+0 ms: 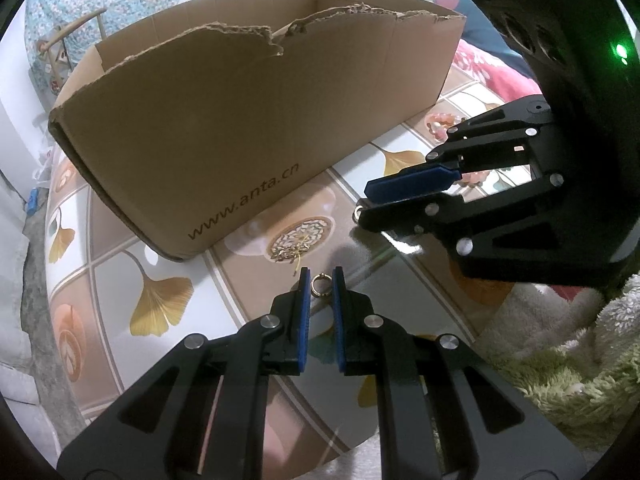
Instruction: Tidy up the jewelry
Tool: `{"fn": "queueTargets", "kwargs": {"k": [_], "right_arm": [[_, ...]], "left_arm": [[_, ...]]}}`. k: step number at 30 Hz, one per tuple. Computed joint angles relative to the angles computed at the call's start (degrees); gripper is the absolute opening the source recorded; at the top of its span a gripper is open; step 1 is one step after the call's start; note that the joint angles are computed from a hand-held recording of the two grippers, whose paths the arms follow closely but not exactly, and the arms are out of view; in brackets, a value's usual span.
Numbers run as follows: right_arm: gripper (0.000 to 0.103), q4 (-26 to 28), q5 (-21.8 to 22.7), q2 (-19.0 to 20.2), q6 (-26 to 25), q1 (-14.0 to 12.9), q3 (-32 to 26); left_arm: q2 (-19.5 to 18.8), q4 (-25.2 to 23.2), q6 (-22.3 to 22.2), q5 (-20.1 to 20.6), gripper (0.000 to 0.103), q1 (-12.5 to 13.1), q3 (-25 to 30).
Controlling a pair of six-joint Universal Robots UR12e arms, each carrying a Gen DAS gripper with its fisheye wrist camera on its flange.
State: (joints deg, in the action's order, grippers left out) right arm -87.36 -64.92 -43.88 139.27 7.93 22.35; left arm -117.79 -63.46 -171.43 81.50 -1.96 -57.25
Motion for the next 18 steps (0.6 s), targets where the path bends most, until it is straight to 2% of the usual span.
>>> {"fn": "queueTargets", "kwargs": {"k": [9, 18], "right_arm": [[0.010, -0.6, -0.2, 0.0, -0.3, 0.5, 0.3], [0.010, 0.7, 2.6, 0.2, 0.4, -0.9, -0.8]], "left_arm": [[-0.1, 0.1, -0.1, 0.2, 0.010, -0.1, 0.0], [0.3, 1.2, -0.1, 0.4, 0.010, 0.0, -0.1]]}}
